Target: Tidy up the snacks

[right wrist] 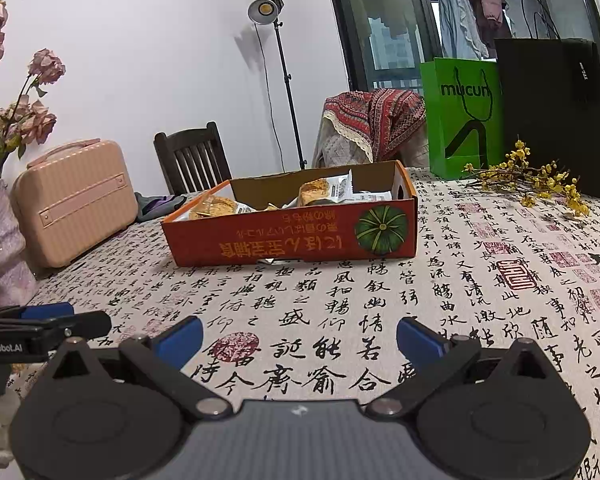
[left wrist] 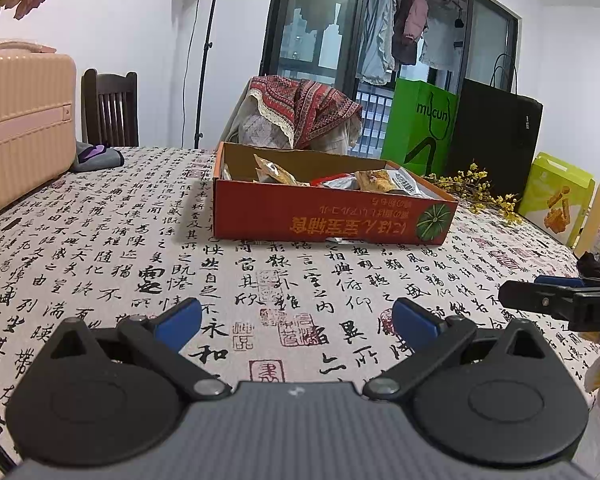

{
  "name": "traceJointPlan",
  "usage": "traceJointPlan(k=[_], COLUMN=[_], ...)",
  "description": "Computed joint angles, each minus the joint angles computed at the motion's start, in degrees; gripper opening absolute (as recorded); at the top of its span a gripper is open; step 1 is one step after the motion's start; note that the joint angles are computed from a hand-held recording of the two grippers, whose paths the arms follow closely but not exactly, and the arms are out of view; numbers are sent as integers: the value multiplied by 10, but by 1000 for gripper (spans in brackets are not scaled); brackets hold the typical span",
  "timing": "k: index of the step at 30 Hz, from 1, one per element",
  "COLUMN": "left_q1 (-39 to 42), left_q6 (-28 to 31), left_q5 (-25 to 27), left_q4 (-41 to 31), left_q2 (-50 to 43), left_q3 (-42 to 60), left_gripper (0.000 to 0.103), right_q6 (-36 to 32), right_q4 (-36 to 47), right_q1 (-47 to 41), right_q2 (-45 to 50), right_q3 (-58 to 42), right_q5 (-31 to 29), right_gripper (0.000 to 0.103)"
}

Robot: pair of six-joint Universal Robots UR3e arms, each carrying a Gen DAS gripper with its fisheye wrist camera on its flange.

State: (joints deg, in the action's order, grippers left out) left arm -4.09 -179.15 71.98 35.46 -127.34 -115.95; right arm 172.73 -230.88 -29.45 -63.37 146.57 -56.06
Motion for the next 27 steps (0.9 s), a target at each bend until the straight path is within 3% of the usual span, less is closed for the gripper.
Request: traceJointPlan(k=[27], left_q1=[5], left_q6=[4], left_q5=[-12], left_q4=[1], left_q2=[0], left_q3=[-3], left_gripper=[103], right_q6=[1], right_q4=[-2], right_q1=[2], right_q2=[2], right_q3=[-1], right_q5=[-1], right_gripper=[103])
